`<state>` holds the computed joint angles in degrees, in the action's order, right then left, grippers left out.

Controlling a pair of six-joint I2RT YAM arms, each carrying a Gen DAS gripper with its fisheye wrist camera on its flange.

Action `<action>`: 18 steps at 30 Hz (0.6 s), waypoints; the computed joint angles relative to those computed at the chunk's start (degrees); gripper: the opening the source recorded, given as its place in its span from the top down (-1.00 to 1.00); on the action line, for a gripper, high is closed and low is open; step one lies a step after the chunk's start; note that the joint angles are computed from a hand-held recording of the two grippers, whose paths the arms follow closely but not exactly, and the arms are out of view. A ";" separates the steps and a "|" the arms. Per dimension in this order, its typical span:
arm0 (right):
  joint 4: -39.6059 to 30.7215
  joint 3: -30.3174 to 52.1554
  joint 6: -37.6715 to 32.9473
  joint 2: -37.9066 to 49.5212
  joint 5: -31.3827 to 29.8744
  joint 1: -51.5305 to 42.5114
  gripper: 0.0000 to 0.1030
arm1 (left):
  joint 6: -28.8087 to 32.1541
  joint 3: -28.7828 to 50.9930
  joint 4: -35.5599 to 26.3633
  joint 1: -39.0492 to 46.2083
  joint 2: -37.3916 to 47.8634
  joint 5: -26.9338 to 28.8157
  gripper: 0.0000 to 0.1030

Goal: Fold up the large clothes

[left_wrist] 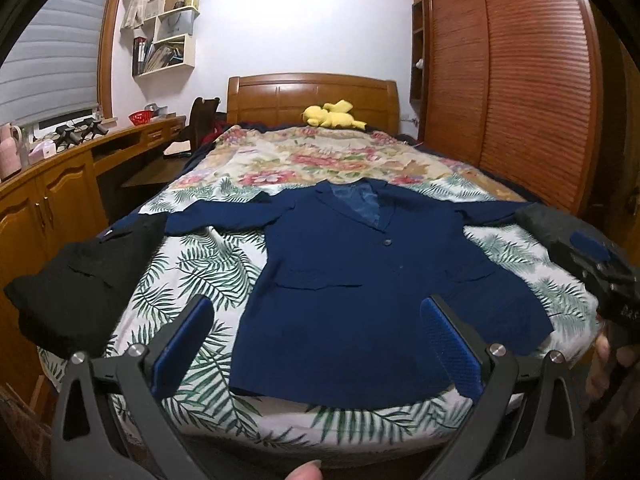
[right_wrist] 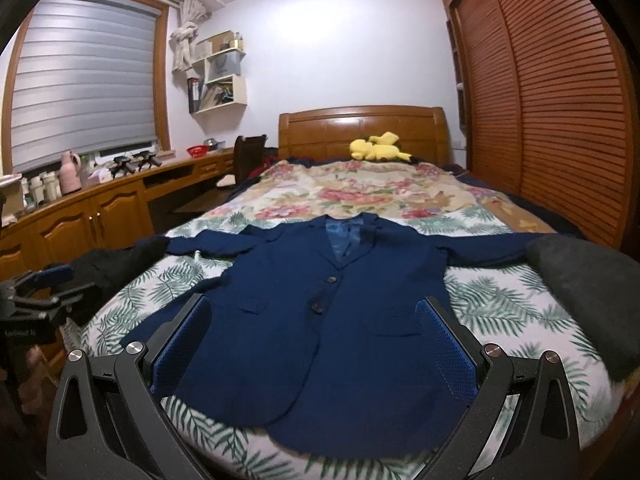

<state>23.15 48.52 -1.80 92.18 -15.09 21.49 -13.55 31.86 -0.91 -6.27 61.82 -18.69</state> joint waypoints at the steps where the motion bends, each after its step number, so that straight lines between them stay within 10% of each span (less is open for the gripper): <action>1: 0.01 1.62 -0.15 1.75 -0.12 0.32 -1.00 | 0.52 0.08 0.83 0.54 0.98 0.34 -1.00; 18: -7.90 34.55 -0.44 28.25 -1.57 4.18 -1.00 | 5.58 5.27 11.92 15.41 18.93 12.80 -1.00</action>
